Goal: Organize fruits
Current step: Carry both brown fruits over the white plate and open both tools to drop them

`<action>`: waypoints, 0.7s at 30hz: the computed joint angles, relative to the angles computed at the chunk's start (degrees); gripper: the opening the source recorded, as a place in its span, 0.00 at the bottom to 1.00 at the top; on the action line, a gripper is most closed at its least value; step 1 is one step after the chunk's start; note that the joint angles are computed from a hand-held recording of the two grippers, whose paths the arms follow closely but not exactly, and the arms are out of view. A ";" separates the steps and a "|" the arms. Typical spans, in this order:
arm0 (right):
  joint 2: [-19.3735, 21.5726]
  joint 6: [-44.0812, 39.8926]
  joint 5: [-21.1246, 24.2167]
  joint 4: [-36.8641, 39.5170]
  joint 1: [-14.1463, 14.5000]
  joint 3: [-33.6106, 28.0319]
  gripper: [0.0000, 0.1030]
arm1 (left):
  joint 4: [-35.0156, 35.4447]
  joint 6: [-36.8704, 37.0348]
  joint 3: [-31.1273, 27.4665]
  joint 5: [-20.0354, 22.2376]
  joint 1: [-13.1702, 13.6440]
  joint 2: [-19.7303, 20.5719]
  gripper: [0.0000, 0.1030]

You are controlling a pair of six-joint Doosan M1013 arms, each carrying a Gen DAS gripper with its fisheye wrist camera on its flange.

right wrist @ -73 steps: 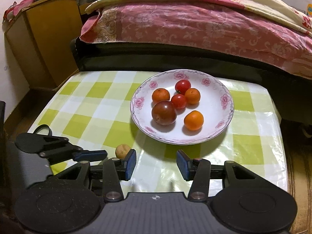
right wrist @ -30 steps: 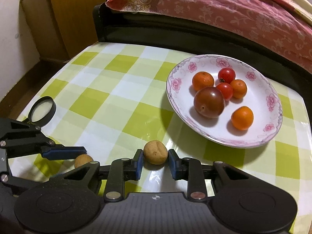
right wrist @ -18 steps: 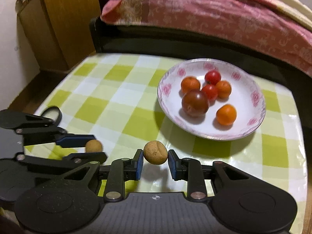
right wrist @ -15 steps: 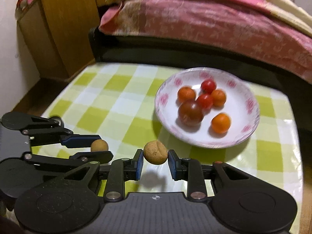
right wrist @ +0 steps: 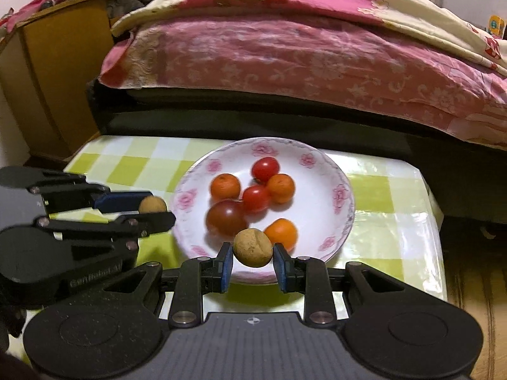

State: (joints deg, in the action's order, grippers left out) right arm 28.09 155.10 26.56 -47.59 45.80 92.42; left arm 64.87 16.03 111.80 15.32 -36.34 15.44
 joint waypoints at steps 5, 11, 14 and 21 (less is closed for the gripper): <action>0.49 0.62 0.46 -0.50 -0.60 -0.44 0.22 | 0.23 0.61 -1.46 -0.10 0.31 1.44 0.33; 1.14 1.02 0.85 -0.83 -1.01 -1.17 0.22 | -1.02 1.56 -2.26 -0.39 0.50 2.51 0.33; 1.55 1.25 0.78 -1.39 -1.11 -1.53 0.22 | -1.16 1.65 -2.49 -0.45 0.52 2.90 0.33; 2.15 3.10 0.31 -2.89 -1.65 -2.13 0.22 | -1.01 0.51 -2.97 -0.20 0.78 3.58 0.33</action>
State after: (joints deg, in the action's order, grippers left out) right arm 30.24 158.20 26.87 -50.48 44.15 90.29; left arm 63.86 16.54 108.83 15.12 -35.56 19.02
